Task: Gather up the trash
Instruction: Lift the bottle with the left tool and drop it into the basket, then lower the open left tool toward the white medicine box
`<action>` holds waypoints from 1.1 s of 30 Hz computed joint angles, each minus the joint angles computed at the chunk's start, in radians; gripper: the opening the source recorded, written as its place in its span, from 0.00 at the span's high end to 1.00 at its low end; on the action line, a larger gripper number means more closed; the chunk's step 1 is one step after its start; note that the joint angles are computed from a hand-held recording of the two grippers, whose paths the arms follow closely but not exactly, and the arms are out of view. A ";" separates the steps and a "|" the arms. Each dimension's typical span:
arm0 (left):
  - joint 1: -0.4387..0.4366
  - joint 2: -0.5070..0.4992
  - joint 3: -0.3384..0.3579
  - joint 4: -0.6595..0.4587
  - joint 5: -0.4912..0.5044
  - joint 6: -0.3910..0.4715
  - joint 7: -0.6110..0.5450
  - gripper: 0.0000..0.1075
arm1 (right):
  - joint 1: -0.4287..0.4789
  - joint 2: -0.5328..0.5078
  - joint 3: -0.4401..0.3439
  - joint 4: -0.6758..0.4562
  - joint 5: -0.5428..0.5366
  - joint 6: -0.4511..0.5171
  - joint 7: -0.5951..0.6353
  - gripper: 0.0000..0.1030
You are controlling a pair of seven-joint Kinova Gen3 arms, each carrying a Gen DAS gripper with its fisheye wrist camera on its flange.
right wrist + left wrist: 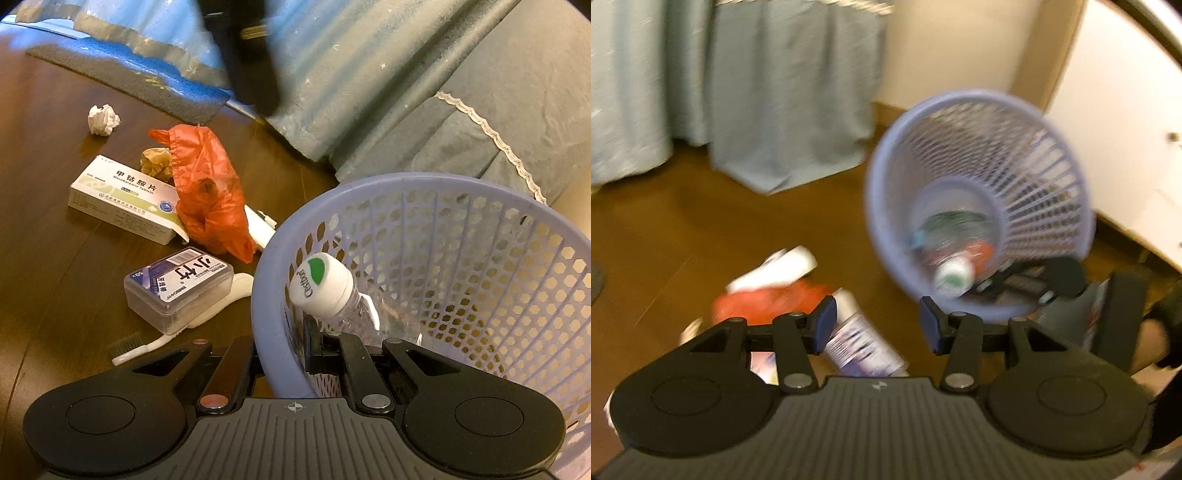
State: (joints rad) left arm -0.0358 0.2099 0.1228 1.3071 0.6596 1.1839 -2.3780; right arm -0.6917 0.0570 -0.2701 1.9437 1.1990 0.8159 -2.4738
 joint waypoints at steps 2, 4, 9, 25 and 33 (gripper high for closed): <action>-0.016 -0.019 -0.015 0.042 -0.019 -0.007 -0.001 0.60 | -0.002 0.004 -0.001 0.002 0.004 0.001 -0.003 0.96; -0.018 -0.039 -0.031 0.088 -0.041 -0.035 -0.008 0.60 | -0.004 0.004 -0.001 0.004 0.004 0.002 -0.002 0.96; -0.016 -0.064 -0.049 0.170 -0.092 -0.092 -0.006 0.56 | -0.005 0.003 -0.001 0.002 -0.004 0.005 0.010 0.96; 0.014 -0.026 -0.039 0.316 -0.253 -0.373 -0.056 0.18 | -0.005 0.002 -0.001 0.004 -0.013 0.003 0.030 0.96; 0.032 0.022 -0.023 0.310 -0.315 -0.401 -0.031 0.20 | -0.005 0.001 -0.002 0.007 -0.014 0.002 0.040 0.96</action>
